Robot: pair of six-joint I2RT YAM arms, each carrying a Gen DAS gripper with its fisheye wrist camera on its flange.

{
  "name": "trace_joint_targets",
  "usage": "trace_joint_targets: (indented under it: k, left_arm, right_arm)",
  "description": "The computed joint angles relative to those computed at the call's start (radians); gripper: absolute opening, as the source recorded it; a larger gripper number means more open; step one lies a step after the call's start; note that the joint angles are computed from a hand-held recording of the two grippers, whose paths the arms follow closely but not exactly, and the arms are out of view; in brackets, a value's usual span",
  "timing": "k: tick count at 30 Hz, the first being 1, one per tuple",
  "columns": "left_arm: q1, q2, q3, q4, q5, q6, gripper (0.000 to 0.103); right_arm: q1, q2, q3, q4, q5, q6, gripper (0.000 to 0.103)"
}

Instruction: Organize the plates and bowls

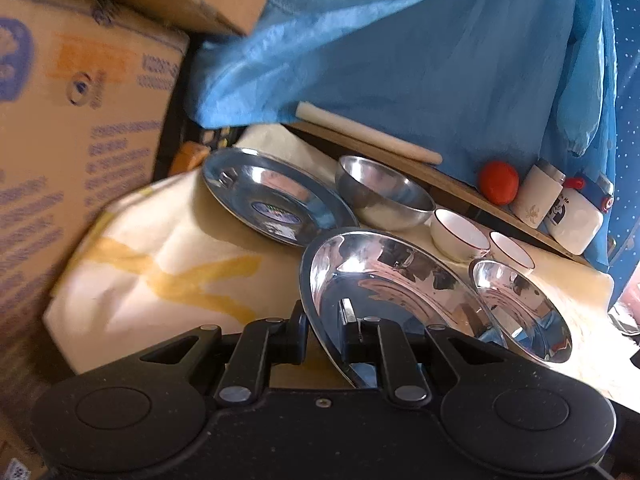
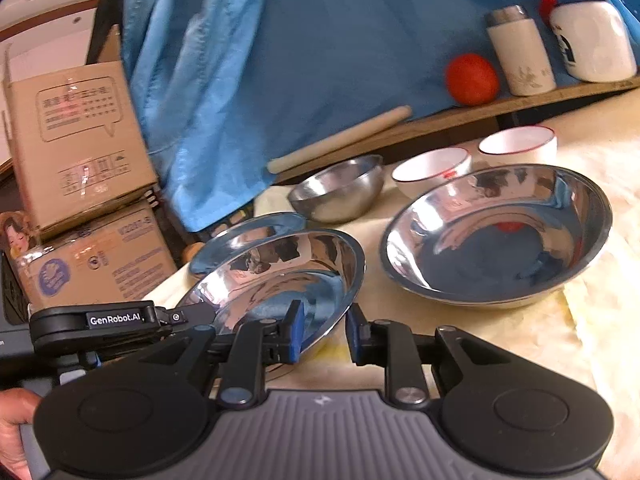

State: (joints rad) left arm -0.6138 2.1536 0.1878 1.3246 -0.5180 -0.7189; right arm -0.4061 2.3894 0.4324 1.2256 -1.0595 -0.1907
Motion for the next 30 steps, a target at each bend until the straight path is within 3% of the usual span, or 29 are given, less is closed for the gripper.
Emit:
trace_joint_targets:
  k: [7, 12, 19, 30]
  left_arm:
    - [-0.067, -0.107, -0.011, -0.077, -0.068, -0.006, 0.016]
    - [-0.075, -0.123, 0.069, -0.125, -0.037, 0.021, 0.016]
    - [-0.096, -0.022, 0.258, -0.150, 0.028, 0.041, 0.016]
    - [-0.101, 0.090, 0.503, -0.311, 0.074, 0.039, 0.016]
  right_arm:
    - [-0.070, -0.018, -0.042, 0.093, -0.076, 0.012, 0.025]
    - [-0.139, -0.038, -0.018, 0.126, -0.097, 0.087, 0.025]
    - [-0.215, -0.038, 0.050, 0.166, -0.049, 0.172, 0.025]
    - [-0.232, -0.022, 0.196, -0.014, 0.042, 0.132, 0.025]
